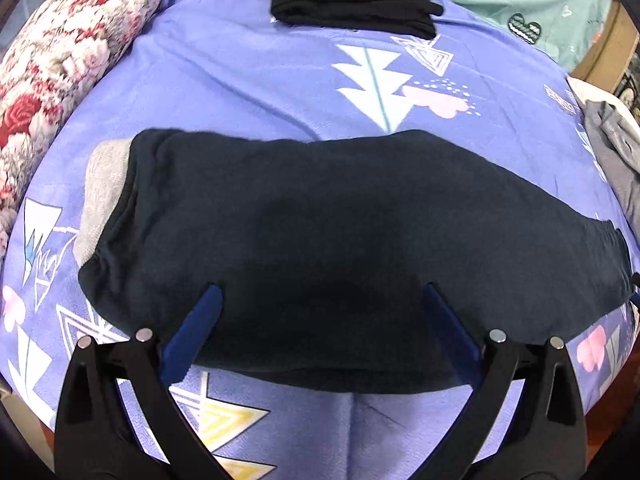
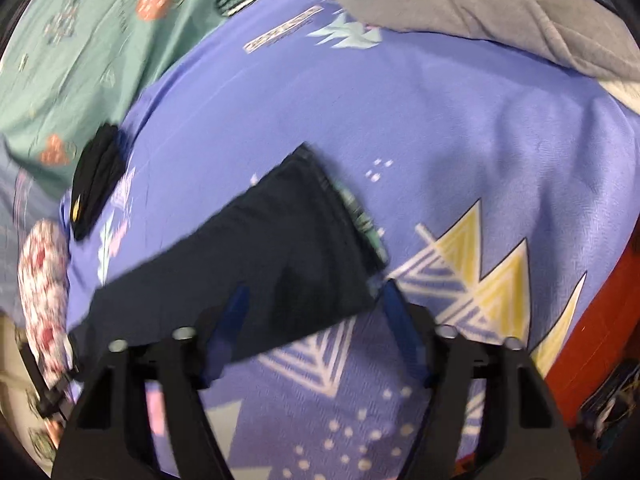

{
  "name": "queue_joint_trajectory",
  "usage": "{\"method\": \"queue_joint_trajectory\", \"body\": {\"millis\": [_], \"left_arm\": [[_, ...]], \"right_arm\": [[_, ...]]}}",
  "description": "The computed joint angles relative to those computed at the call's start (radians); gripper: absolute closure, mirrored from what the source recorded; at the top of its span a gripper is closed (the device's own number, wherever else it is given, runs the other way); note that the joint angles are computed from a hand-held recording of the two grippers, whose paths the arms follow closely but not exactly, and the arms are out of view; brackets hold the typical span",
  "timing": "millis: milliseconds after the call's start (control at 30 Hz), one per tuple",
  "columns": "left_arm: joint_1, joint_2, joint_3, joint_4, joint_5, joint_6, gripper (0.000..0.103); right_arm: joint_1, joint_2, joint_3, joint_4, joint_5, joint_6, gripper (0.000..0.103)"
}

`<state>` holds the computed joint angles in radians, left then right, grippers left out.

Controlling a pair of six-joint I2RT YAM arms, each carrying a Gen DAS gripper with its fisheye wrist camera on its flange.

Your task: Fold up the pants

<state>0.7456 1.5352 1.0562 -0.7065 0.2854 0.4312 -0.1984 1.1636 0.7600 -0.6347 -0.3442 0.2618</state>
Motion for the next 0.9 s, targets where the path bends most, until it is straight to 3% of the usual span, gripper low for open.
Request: {"method": "queue_joint_trajectory", "body": {"millis": [100,133,267,567,667,800,833,867,900], "left_arm": [[0.004,-0.003,-0.003,0.004,0.004,0.007,0.002],[0.002,-0.004,-0.005,0.006,-0.001,0.009,0.002],[-0.006,-0.007,-0.011,0.016,-0.013,0.001,0.002],[-0.006,-0.012,-0.027,0.05,-0.039,-0.017,0.002],[0.0,-0.005,-0.024,0.052,-0.043,-0.014,0.002],[-0.016,-0.006,-0.032,0.07,-0.069,-0.02,0.002],[-0.019,-0.005,-0.032,0.071,-0.075,-0.021,0.002],[-0.022,-0.006,-0.034,0.073,-0.079,-0.023,0.002],[-0.021,-0.008,-0.035,0.073,-0.077,-0.022,0.002]], "right_arm": [[-0.009,0.019,0.005,0.019,0.002,0.016,0.069],[-0.006,0.018,0.006,0.026,0.015,0.019,0.081],[-0.01,0.003,0.023,0.041,0.018,0.019,0.09],[0.026,-0.066,0.081,0.177,-0.123,0.028,0.092],[0.027,-0.073,0.068,0.144,-0.041,-0.016,0.092],[0.013,0.088,0.031,0.112,0.1,-0.084,0.092],[0.013,0.092,0.0,0.152,0.104,-0.101,0.088],[0.015,0.073,-0.013,0.167,0.118,-0.1,0.074],[0.017,0.069,-0.008,0.157,0.138,-0.098,0.071]]}}
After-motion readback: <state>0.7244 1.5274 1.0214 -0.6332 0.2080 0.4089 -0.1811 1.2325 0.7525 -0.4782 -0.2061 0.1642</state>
